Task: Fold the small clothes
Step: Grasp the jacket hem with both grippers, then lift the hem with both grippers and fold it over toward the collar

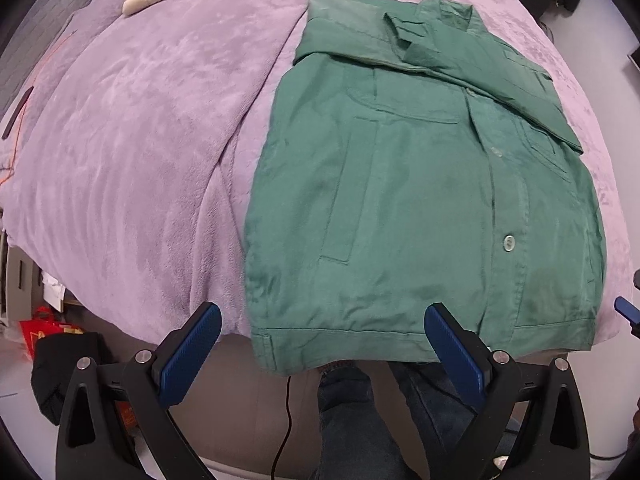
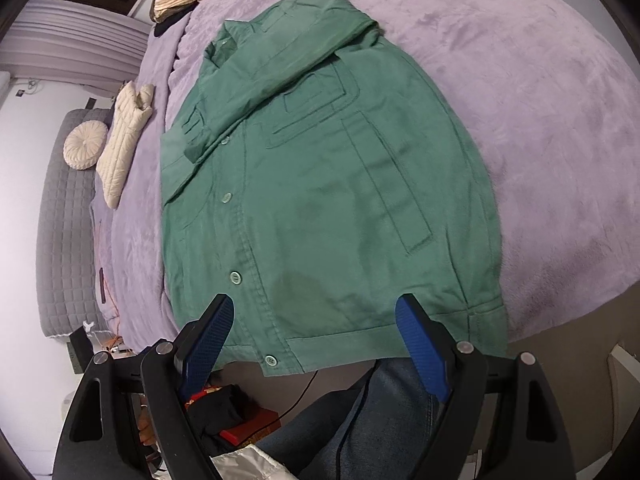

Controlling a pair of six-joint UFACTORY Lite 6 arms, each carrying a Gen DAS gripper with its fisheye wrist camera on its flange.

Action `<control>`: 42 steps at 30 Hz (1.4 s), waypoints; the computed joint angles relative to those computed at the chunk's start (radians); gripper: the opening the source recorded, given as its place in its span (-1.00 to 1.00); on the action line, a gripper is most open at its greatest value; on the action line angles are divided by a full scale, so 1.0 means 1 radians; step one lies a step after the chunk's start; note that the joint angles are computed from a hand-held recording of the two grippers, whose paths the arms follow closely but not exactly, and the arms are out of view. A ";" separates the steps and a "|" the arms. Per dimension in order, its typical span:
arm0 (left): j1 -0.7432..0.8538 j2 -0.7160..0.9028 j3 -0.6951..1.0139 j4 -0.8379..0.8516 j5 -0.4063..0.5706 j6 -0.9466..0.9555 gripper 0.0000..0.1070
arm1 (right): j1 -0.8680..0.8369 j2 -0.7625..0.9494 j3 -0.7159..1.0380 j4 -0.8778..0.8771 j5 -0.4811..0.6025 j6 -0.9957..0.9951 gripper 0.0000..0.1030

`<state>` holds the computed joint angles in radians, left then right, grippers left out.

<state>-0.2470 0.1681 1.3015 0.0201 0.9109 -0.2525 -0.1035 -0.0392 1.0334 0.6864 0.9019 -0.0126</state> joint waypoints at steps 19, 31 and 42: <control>0.132 0.266 -0.065 -0.327 -0.178 0.314 0.90 | -0.188 0.118 -0.252 0.131 -0.073 -0.323 0.68; 0.186 0.204 -0.016 -0.386 -0.073 0.435 -0.67 | -0.213 0.099 -0.338 0.456 -0.012 -0.468 -0.21; 0.374 0.193 0.197 -0.718 0.181 0.607 -0.70 | -0.266 0.030 -0.302 0.736 0.190 -0.569 -0.81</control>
<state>0.1270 0.3614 1.4980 -0.6983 1.0923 0.3546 -0.3696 -0.0087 0.7314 1.4225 1.0922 -0.5815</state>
